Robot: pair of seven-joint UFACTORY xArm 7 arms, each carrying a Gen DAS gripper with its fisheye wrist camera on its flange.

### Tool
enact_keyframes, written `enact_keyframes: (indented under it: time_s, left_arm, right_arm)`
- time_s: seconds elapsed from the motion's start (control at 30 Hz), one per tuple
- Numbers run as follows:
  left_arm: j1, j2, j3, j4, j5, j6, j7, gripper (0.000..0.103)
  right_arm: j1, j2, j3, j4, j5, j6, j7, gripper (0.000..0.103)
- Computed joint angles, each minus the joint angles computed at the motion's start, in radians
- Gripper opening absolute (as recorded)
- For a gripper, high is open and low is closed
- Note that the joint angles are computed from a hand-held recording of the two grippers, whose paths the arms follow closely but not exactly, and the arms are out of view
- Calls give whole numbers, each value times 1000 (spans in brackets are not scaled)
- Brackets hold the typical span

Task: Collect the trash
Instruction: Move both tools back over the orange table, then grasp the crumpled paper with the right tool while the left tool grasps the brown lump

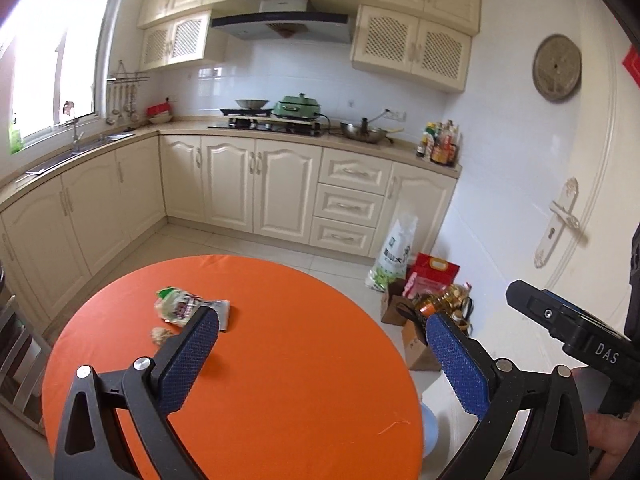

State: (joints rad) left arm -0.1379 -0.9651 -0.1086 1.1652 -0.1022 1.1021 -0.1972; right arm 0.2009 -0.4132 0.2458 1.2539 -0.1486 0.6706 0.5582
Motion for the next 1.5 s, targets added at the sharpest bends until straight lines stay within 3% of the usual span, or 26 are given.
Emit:
enact_keyframes:
  time_s: [0.17, 0.37, 0.53, 0.77, 0.97, 1.1, 1.2, 1.23, 1.5]
  left_arm:
    - [57, -158, 81, -6, 55, 126, 16, 102]
    - [142, -293, 128, 25, 117, 257, 33, 102]
    - [194, -388, 141, 34, 144, 363, 31, 102]
    - [227, -421, 117, -7, 141, 421, -9, 102]
    - [230, -375, 83, -50, 124, 403, -51, 102]
    - [225, -270, 69, -58, 122, 352, -69, 102]
    - [219, -174, 63, -43, 125, 315, -78, 102]
    - [215, -113, 87, -21, 136, 288, -62, 102]
    - [212, 181, 104, 87, 143, 182, -65, 102]
  right_arm:
    - [34, 103, 94, 133, -70, -10, 26, 103]
    - [126, 231, 150, 267, -182, -9, 65, 103]
    - [217, 330, 143, 336, -220, 8, 53, 103]
    - [316, 439, 75, 374, -208, 41, -3, 103]
    - [378, 598, 8, 464, -165, 100, -63, 103]
    - [406, 714, -27, 542, -115, 137, -114, 103]
    - [417, 802, -47, 612, -71, 176, -168, 93]
    - [423, 839, -55, 653, -63, 199, -182, 90]
    - [453, 1021, -98, 850, -4, 274, -277, 75]
